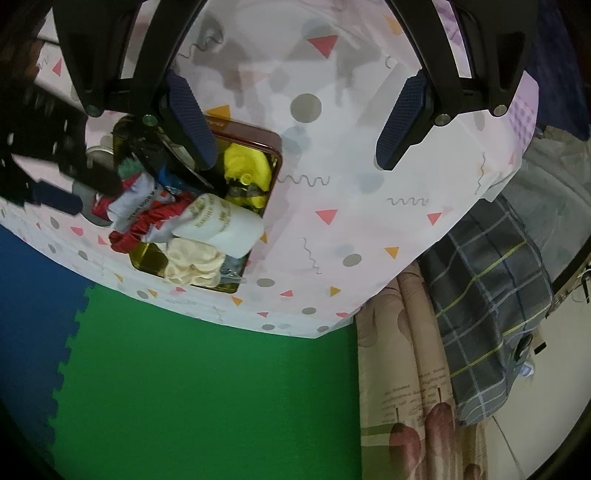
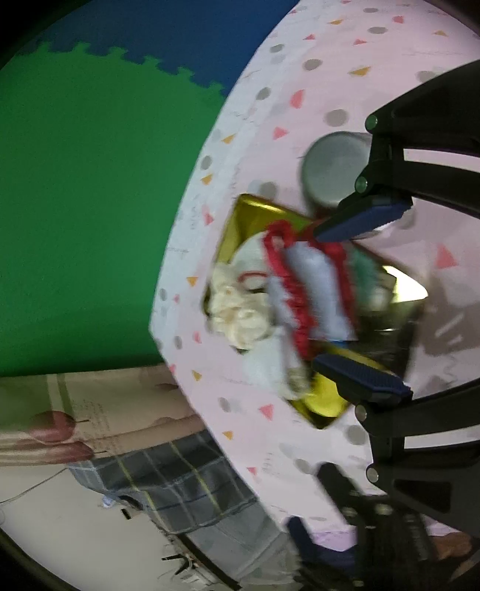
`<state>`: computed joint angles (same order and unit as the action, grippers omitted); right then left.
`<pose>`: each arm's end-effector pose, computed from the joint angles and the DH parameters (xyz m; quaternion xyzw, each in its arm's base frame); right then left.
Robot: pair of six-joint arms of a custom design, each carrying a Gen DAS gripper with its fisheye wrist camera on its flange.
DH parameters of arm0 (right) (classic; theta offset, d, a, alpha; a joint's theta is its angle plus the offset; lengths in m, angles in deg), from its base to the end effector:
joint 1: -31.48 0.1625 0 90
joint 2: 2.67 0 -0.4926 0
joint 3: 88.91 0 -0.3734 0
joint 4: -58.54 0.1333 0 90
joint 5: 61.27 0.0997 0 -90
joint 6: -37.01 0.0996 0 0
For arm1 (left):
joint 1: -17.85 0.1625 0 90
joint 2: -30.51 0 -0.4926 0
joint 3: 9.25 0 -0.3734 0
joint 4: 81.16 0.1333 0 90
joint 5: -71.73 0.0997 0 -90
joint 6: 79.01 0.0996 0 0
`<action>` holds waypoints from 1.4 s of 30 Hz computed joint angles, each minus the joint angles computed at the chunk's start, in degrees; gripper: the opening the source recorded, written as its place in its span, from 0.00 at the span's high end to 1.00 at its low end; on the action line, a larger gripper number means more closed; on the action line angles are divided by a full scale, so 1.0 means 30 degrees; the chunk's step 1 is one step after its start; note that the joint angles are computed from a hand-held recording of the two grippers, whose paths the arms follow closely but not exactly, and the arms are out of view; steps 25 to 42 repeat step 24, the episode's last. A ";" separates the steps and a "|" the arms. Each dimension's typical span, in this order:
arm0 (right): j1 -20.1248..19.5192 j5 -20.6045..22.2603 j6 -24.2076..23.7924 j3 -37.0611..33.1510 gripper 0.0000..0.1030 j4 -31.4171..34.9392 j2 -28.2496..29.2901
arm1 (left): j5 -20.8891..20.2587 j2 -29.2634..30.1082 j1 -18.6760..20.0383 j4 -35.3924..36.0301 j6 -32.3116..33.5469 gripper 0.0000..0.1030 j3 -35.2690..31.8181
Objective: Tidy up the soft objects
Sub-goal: 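Carry the cream scrunchie into the tin box and open the right gripper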
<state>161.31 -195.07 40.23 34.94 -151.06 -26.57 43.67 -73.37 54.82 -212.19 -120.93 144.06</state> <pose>0.3722 -0.3458 -0.0399 0.2267 -0.8880 0.2821 0.2838 -0.0399 -0.3069 0.2962 0.1203 0.8475 -0.3358 0.3932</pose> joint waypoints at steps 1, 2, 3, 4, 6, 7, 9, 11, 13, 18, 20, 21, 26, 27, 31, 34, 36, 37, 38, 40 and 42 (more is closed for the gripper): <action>0.0188 -0.0255 0.0212 0.0223 0.37 -0.0158 0.0067 | -0.0110 0.0003 -0.0120 0.0049 -0.0027 0.16 0.0020; 0.0346 -0.0326 0.0255 0.0484 0.37 -0.0496 0.0140 | -0.0181 0.0008 -0.0209 0.0092 -0.0078 0.16 0.0037; 0.0461 -0.0309 0.0354 0.0685 0.37 -0.0528 0.0154 | -0.0231 0.0044 -0.0375 0.0271 -0.0266 0.16 0.0045; 0.0533 -0.0234 0.0601 0.0868 0.37 -0.0259 0.0109 | -0.0244 0.0051 -0.0536 0.0439 -0.0421 0.16 0.0066; 0.0639 -0.0020 0.0902 0.1184 0.37 -0.0072 0.0108 | -0.0145 0.0114 -0.0876 0.1112 -0.0969 0.17 0.0056; 0.0685 -0.0063 0.1023 0.1341 0.37 -0.0091 0.0136 | -0.0219 0.0113 -0.0970 0.1123 -0.0957 0.17 0.0078; 0.0743 -0.0049 0.1105 0.1562 0.37 -0.0149 0.0231 | -0.0407 0.0108 -0.1169 0.1217 -0.1089 0.17 0.0079; 0.0789 -0.0127 0.1194 0.1779 0.37 -0.0377 0.0326 | -0.0373 0.0113 -0.1366 0.1446 -0.1395 0.17 0.0095; 0.0849 -0.0243 0.1184 0.1900 0.37 -0.0399 0.0374 | -0.0334 0.0224 -0.1502 0.1573 -0.1512 0.17 0.0112; 0.0679 -0.0058 0.1550 0.2403 0.37 -0.0864 0.0284 | -0.0529 0.0423 -0.1496 0.0923 -0.1145 0.16 0.0254; 0.0616 -0.0042 0.1542 0.2483 0.37 -0.0935 0.0259 | -0.0513 0.0446 -0.1619 0.0697 -0.1123 0.16 0.0379; 0.0595 -0.0029 0.1543 0.2527 0.37 -0.0977 0.0264 | -0.0585 0.0505 -0.1609 0.0523 -0.0977 0.16 0.0413; 0.0542 0.0061 0.1549 0.2620 0.37 -0.1122 0.0284 | -0.0746 0.0714 -0.1508 0.0402 -0.1051 0.15 0.0386; 0.0542 0.0061 0.1549 0.2620 0.37 -0.1122 0.0284 | -0.0746 0.0714 -0.1508 0.0402 -0.1051 0.15 0.0386; 0.0542 0.0061 0.1549 0.2620 0.37 -0.1122 0.0284 | -0.0746 0.0714 -0.1508 0.0402 -0.1051 0.15 0.0386; 0.0542 0.0061 0.1549 0.2620 0.37 -0.1122 0.0284 | -0.0746 0.0714 -0.1508 0.0402 -0.1051 0.15 0.0386; 0.0542 0.0061 0.1549 0.2620 0.37 -0.1122 0.0284 | -0.0746 0.0714 -0.1508 0.0402 -0.1051 0.15 0.0386; 0.0542 0.0061 0.1549 0.2620 0.37 -0.1122 0.0284 | -0.0746 0.0714 -0.1508 0.0402 -0.1051 0.15 0.0386; 0.0542 0.0061 0.1549 0.2620 0.37 -0.1122 0.0284 | -0.0746 0.0714 -0.1508 0.0402 -0.1051 0.15 0.0386; 0.0542 0.0061 0.1549 0.2620 0.37 -0.1122 0.0284 | -0.0746 0.0714 -0.1508 0.0402 -0.1051 0.15 0.0386; 0.0542 0.0061 0.1549 0.2620 0.37 -0.1122 0.0284 | -0.0746 0.0714 -0.1508 0.0402 -0.1051 0.15 0.0386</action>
